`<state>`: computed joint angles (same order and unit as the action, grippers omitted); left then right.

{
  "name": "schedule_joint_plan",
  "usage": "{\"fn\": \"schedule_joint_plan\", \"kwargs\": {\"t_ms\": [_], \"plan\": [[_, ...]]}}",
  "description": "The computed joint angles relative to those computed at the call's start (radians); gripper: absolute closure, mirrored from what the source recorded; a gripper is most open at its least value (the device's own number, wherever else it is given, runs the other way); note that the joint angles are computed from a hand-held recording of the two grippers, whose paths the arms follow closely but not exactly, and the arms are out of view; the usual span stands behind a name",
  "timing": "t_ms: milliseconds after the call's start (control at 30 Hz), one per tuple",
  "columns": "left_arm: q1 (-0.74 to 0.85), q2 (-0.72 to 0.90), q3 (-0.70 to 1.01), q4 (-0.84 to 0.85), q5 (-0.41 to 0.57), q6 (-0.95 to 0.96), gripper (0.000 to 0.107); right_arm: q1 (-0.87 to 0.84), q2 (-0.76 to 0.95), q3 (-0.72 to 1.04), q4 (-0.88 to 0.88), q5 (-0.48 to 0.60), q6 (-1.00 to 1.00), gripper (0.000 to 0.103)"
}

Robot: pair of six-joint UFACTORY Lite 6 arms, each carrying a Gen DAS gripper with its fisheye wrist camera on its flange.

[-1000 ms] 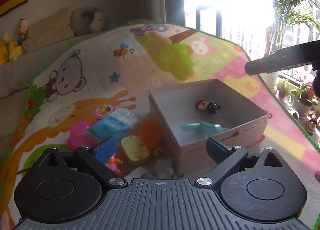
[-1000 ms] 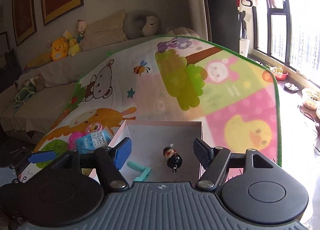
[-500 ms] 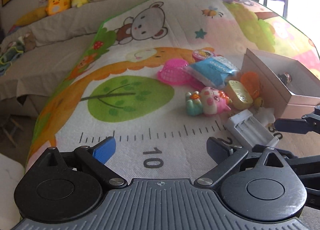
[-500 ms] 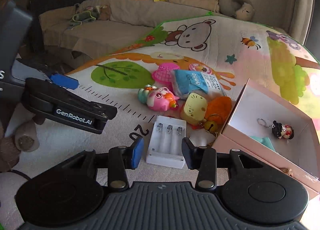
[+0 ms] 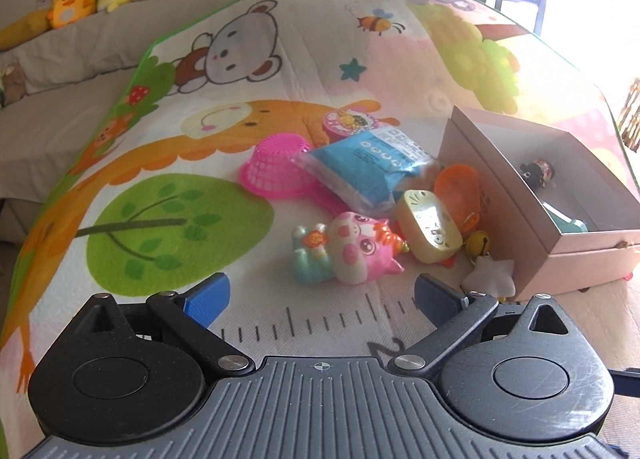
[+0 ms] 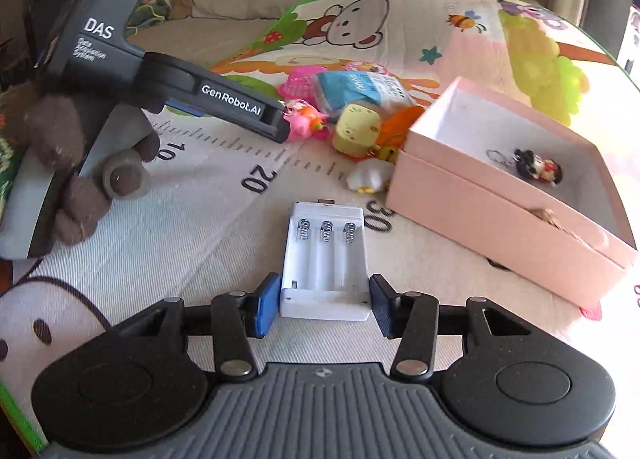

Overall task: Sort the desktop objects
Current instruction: 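Grasp the white battery holder with the right tool while the left grasps the cat figurine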

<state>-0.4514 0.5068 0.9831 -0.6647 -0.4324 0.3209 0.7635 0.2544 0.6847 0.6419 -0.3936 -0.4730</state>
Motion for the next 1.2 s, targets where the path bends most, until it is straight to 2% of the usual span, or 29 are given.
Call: {"fn": "schedule_joint_plan", "kwargs": {"t_ms": [167, 233, 267, 400, 500, 667, 800, 867, 900, 967, 1100, 1133, 1200], "plan": [[-0.011, 0.141, 0.195, -0.232, 0.032, 0.228, 0.006, -0.066, -0.144, -0.224, 0.015, -0.131, 0.081, 0.055], [0.0, 0.172, 0.242, -0.271, 0.061, 0.25, 0.016, -0.097, -0.157, -0.267, -0.022, -0.173, 0.15, 0.049], [0.006, 0.178, 0.254, -0.278, 0.082, 0.251, 0.032, -0.108, -0.156, -0.285, -0.026, -0.205, 0.182, 0.047], [0.003, 0.14, 0.203, -0.257, 0.083, 0.222, 0.04, -0.138, -0.121, -0.31, -0.1, -0.28, 0.303, 0.037], [-0.016, 0.064, 0.102, -0.245, 0.074, 0.178, 0.041, -0.146, -0.131, -0.325, -0.123, -0.285, 0.326, 0.033], [-0.114, -0.133, -0.163, -0.067, 0.064, -0.069, 0.036, -0.148, -0.132, -0.325, -0.133, -0.286, 0.333, 0.029], [-0.191, -0.275, -0.343, 0.287, 0.061, -0.43, 0.02, -0.139, -0.133, -0.328, -0.122, -0.298, 0.33, 0.024], [-0.236, -0.339, -0.397, 0.361, 0.063, -0.495, 0.018, -0.141, -0.134, -0.327, -0.124, -0.296, 0.335, 0.023], [-0.26, -0.358, -0.413, 0.336, 0.059, -0.464, 0.017, -0.143, -0.134, -0.325, -0.125, -0.293, 0.337, 0.023], [-0.317, -0.379, -0.442, 0.188, 0.003, -0.287, 0.012, -0.144, -0.137, -0.327, -0.122, -0.289, 0.343, 0.023], [-0.44, -0.253, -0.395, -0.169, -0.208, 0.131, 0.011, -0.146, -0.137, -0.33, -0.121, -0.292, 0.349, 0.023], [-0.448, -0.221, -0.363, -0.22, -0.217, 0.209, 0.011, -0.147, -0.138, -0.331, -0.122, -0.292, 0.351, 0.023], [-0.407, -0.163, -0.299, -0.204, -0.181, 0.239, 0.013, -0.153, -0.14, -0.331, -0.128, -0.288, 0.358, 0.023]]}}
